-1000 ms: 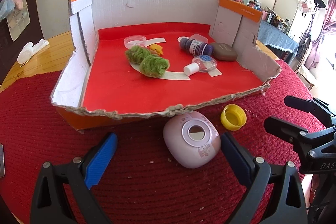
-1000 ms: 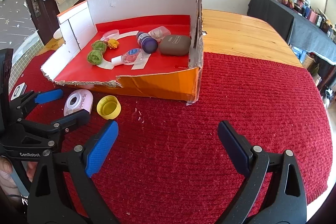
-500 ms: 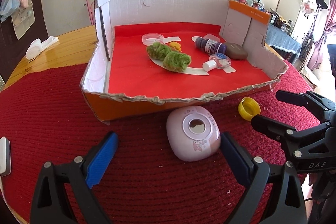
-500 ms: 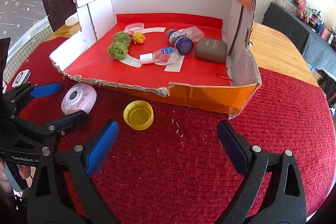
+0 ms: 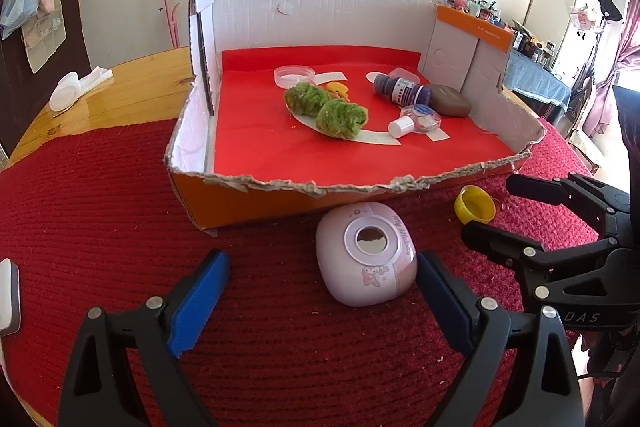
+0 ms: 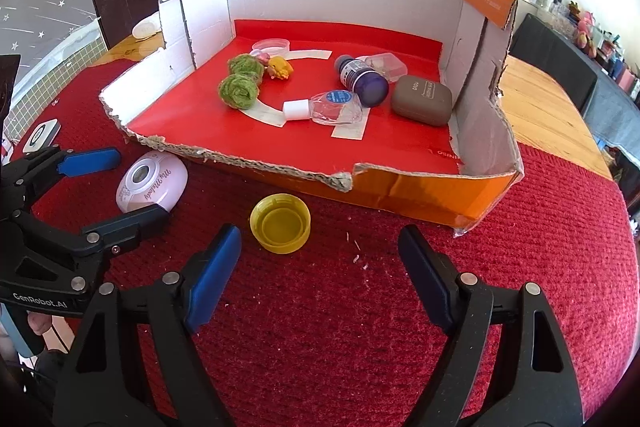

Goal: Organize objects
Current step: 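Move the left tool to the pink container while the right approaches the yellow cap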

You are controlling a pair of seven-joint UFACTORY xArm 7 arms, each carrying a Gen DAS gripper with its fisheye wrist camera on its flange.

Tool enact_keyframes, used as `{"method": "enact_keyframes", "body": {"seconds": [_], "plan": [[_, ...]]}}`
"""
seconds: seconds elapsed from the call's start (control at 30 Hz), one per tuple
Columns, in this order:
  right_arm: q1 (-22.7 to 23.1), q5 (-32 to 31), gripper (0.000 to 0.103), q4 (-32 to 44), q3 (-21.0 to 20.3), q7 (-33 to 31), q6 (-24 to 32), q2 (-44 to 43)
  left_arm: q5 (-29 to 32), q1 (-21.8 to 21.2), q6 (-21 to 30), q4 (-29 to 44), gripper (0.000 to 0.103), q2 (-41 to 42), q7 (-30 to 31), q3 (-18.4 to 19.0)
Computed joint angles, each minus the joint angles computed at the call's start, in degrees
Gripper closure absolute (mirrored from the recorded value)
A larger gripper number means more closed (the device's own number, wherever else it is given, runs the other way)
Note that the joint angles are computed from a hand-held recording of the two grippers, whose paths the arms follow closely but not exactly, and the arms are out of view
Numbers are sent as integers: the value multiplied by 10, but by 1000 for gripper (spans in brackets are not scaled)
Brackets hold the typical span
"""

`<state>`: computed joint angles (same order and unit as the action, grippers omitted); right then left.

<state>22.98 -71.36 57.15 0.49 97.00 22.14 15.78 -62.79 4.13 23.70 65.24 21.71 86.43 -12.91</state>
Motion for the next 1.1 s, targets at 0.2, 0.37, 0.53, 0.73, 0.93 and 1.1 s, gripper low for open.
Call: {"method": "enact_keyframes", "body": {"seconds": [0.2, 0.37, 0.53, 0.73, 0.93, 1.1], "plan": [[4, 6, 31, 7, -3, -4, 4, 8, -21, -4, -19, -9, 8, -3, 19, -9], [8, -1, 44, 9, -4, 4, 10, 9, -40, -5, -28, -9, 12, -2, 30, -10], [7, -15, 58, 13, -4, 16, 3, 13, -42, -6, -18, -8, 20, -3, 32, -5], [6, -15, 70, 13, -3, 16, -9, 12, -45, -9, -5, -13, 30, -10, 42, -1], [6, -16, 73, 12, -5, 20, -18, 12, -42, -10, 12, -14, 35, -13, 39, 7], [7, -11, 74, 12, -4, 13, -18, 12, -42, -13, 15, -18, 40, -17, 42, 9]]}}
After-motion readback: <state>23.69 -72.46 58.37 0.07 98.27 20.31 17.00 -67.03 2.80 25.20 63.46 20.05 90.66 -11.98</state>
